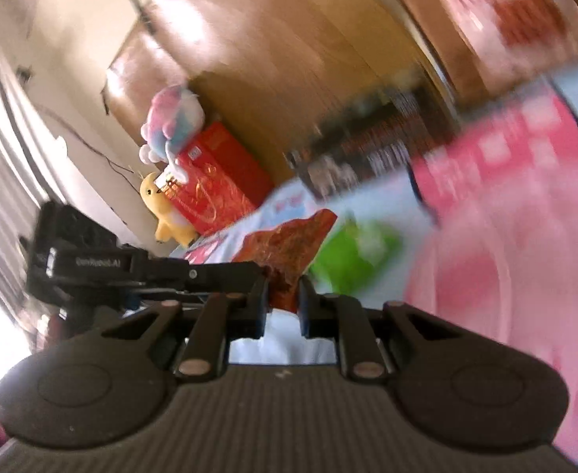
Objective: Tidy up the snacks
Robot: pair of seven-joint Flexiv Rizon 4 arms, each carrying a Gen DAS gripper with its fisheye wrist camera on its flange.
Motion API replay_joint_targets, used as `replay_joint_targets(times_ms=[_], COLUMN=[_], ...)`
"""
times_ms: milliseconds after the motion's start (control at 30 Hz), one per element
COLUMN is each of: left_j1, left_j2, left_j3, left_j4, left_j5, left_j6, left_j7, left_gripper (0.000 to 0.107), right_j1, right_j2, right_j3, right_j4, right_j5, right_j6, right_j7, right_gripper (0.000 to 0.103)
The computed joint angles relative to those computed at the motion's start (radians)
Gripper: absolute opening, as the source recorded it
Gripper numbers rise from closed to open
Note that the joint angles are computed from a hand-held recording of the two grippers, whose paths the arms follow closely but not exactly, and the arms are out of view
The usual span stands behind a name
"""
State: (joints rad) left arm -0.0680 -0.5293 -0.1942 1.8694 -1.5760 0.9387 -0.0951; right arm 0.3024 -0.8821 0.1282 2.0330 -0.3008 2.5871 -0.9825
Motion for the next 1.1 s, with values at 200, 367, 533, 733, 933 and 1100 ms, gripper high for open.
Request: replay_joint_targets(times_ms=[200, 367, 533, 733, 933, 1100], left_j1=[-0.024, -0.080, 0.054, 0.138, 0.069, 0.050], left_j2=[-0.158, -0.354, -0.293, -0.162, -0.213, -0.165], left_j3=[-0.029, 0.011, -0.207, -0.188, -0.105, -0.142], left_j4=[-0.294, -0.527, -0.410, -0.161, -0.165, -0.085], left_j5=[0.070, 0.328, 0.142, 0.114, 0.322, 0.263], left_j6=[0.199, 0.369, 0.478, 0.221, 0.157, 0.258], left_j7=[-0.026, -0.239, 0.022, 0.059, -0.149, -0.091], left_gripper=[0.031, 0.040, 0.045, 0.045, 0.042, 0.039], right_j1=[0.073, 0.175, 0.289, 0.134, 0.315, 0.394], right_j2=[-0.042, -0.120, -0.100, 0.021, 0.015, 0.009], right_j3=[-0.094, -0.227, -0.355, -0.103, -0.206, -0.269], right_j4=[-0.312, -0.557, -0.466, -0.104, -0.089, -0.099], right_j5=[0.097, 0.224, 0.376, 0.261, 0.408, 0.512], right_j6=[-0.215, -0.513, -0.472, -0.279, -0.382, -0.396], right_j7=[-0.080, -0.132, -0.233, -0.276, -0.407, -0.482], right_gripper=[0.019, 0.029, 0.046, 0.054, 0.054, 0.048])
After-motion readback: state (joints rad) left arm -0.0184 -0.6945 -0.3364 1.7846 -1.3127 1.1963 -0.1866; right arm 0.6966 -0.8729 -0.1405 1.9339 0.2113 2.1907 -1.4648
